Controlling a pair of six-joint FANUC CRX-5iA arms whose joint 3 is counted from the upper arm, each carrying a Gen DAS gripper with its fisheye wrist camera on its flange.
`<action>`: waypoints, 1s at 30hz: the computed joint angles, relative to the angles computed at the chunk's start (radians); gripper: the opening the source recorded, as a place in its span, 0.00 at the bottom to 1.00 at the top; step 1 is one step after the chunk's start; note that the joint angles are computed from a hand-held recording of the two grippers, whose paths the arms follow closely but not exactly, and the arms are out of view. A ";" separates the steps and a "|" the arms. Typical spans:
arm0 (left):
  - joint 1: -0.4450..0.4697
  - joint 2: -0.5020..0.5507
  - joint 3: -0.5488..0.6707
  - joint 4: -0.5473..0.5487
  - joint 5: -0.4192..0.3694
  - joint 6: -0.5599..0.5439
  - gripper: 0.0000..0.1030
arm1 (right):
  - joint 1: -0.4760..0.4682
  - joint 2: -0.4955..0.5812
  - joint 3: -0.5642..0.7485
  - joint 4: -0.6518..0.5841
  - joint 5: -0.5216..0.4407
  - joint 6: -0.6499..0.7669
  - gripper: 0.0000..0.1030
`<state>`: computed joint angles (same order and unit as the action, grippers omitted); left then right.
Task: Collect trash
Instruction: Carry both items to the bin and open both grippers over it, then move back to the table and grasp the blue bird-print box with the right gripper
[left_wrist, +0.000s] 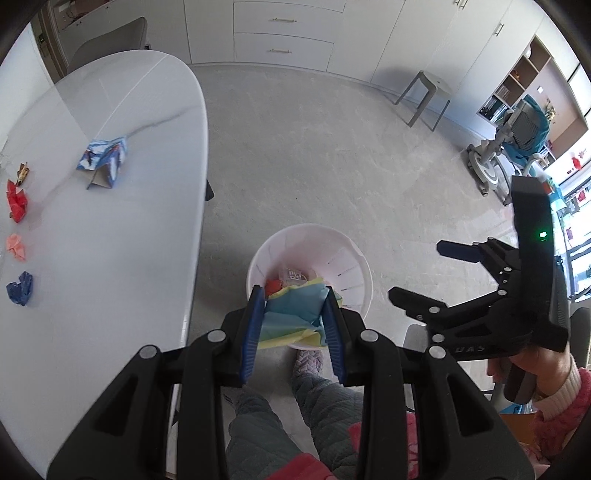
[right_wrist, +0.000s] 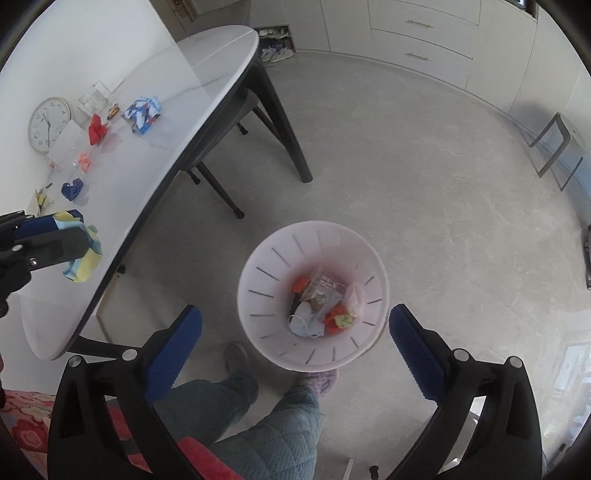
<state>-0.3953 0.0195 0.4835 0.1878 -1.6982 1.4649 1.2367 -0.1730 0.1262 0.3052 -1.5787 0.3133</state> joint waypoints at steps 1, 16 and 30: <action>-0.012 0.007 0.004 -0.001 0.003 0.008 0.31 | 0.003 -0.009 -0.005 0.006 -0.015 -0.003 0.98; -0.094 0.060 0.109 -0.029 0.037 0.168 0.93 | 0.002 -0.116 -0.060 0.089 -0.064 -0.022 0.98; 0.092 -0.032 0.102 -0.103 -0.027 0.252 0.93 | -0.100 0.065 0.138 0.047 0.028 0.241 0.98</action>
